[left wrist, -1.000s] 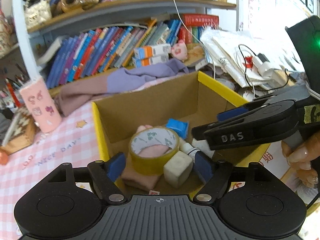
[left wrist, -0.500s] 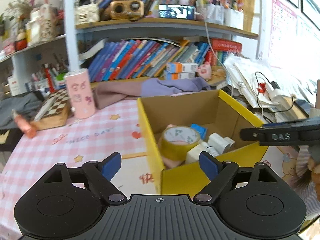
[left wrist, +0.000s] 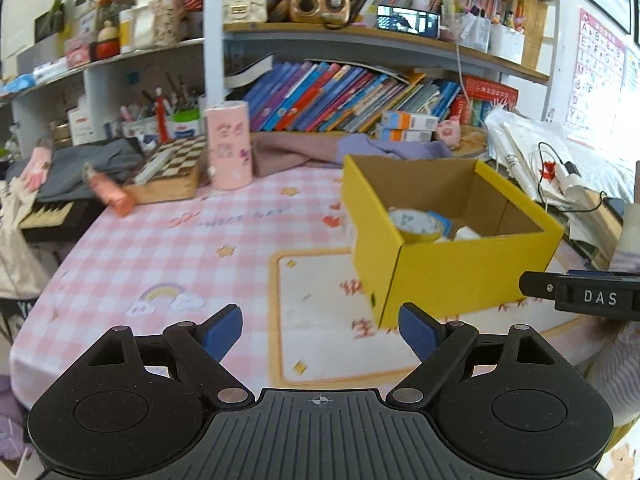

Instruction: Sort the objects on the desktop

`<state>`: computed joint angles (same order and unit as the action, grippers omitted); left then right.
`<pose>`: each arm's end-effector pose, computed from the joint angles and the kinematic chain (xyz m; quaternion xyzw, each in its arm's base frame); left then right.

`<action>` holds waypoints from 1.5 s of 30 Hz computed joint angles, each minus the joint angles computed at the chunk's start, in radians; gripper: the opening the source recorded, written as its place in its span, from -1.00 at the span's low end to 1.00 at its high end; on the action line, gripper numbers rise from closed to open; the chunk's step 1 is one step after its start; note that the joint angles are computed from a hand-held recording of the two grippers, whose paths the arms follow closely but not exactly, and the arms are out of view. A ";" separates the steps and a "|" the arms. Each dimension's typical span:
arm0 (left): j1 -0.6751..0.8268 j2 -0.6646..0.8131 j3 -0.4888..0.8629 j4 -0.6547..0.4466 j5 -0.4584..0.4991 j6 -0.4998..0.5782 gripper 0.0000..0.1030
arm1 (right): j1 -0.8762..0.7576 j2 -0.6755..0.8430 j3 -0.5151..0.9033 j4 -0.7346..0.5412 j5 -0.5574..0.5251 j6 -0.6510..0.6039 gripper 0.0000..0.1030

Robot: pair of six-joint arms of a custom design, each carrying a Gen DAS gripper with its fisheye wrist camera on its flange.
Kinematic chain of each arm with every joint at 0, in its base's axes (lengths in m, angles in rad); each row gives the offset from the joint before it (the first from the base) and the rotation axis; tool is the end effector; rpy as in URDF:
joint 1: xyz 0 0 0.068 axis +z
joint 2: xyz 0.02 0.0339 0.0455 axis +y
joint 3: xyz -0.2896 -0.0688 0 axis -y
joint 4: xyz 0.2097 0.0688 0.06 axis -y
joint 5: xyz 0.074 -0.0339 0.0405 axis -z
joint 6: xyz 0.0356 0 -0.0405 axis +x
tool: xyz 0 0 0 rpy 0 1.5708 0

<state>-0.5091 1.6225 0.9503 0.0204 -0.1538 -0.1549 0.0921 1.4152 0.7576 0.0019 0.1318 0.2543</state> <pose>0.2849 -0.1528 0.2528 0.1239 0.8857 -0.0790 0.4405 0.2637 0.0197 0.2523 0.1015 0.8899 0.0178 0.4444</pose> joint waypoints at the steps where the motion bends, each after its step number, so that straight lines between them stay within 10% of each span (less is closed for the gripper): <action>1: 0.003 -0.018 -0.021 0.000 -0.003 0.000 0.71 | 0.031 -0.017 -0.016 -0.005 0.026 0.023 0.17; 16: 0.074 -0.236 -0.259 -0.014 -0.012 0.009 0.71 | 0.463 -0.117 -0.123 -0.137 0.346 0.294 0.27; 45: 0.149 -0.375 -0.371 -0.044 0.064 0.119 0.95 | 0.693 -0.078 -0.091 -0.273 0.444 0.492 0.46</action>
<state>-0.3603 1.2473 0.5794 -0.0238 -0.0902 -0.0364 0.7847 1.3376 0.6663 -0.2715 0.5761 0.7462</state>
